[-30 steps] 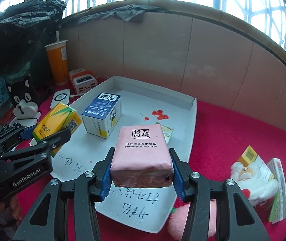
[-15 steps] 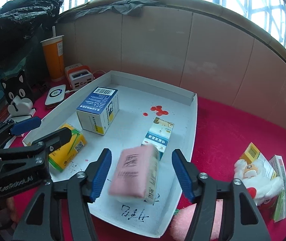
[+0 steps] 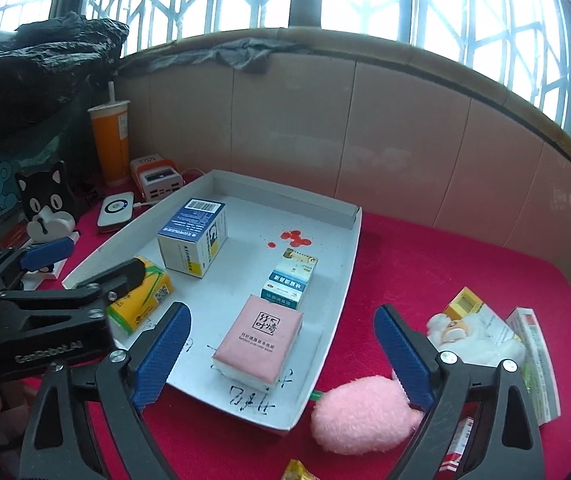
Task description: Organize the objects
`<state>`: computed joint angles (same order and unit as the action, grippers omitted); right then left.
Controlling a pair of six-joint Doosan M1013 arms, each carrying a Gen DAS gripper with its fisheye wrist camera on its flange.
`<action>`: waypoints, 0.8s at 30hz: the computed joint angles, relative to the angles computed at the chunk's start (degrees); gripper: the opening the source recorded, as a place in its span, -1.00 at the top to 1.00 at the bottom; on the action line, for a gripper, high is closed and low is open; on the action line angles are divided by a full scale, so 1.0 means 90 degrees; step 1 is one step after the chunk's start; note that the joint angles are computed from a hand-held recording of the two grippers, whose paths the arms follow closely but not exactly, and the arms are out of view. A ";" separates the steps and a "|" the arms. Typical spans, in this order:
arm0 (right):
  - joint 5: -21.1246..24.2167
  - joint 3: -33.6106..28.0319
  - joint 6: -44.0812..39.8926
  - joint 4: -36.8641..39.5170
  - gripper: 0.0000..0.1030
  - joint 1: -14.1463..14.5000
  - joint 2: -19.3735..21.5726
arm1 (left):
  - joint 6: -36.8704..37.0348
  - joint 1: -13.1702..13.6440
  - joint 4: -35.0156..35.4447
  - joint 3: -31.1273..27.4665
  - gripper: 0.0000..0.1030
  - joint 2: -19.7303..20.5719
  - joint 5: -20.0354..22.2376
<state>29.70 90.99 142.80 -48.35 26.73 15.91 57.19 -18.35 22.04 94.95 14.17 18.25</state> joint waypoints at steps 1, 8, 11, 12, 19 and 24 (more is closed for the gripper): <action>0.0005 0.0028 0.0023 -0.0028 -0.90 0.0007 -0.0022 | -0.0006 -0.0012 -0.0007 0.0013 -0.89 -0.0006 0.0003; 0.0006 0.0276 0.0213 -0.0021 -0.92 -0.0022 -0.0214 | 0.0347 -0.0057 -0.0336 0.0156 -0.89 -0.0081 -0.0080; 0.0002 0.0419 0.0458 -0.0142 -0.93 -0.0048 -0.0322 | 0.0419 -0.0075 -0.0443 0.0206 -0.90 -0.0109 -0.0086; 0.0003 0.0471 0.0545 -0.0169 -0.93 -0.0063 -0.0364 | 0.0407 -0.0079 -0.0448 0.0213 -0.90 -0.0112 -0.0091; 0.0132 0.0846 0.1519 -0.0922 -0.93 -0.0097 -0.0644 | 0.0499 -0.0179 -0.0482 0.0250 -0.90 -0.0132 -0.0106; 0.0280 0.1060 0.1856 -0.0958 -0.93 -0.0217 -0.0796 | 0.0921 -0.0279 -0.0790 0.0253 -0.90 -0.0125 -0.0089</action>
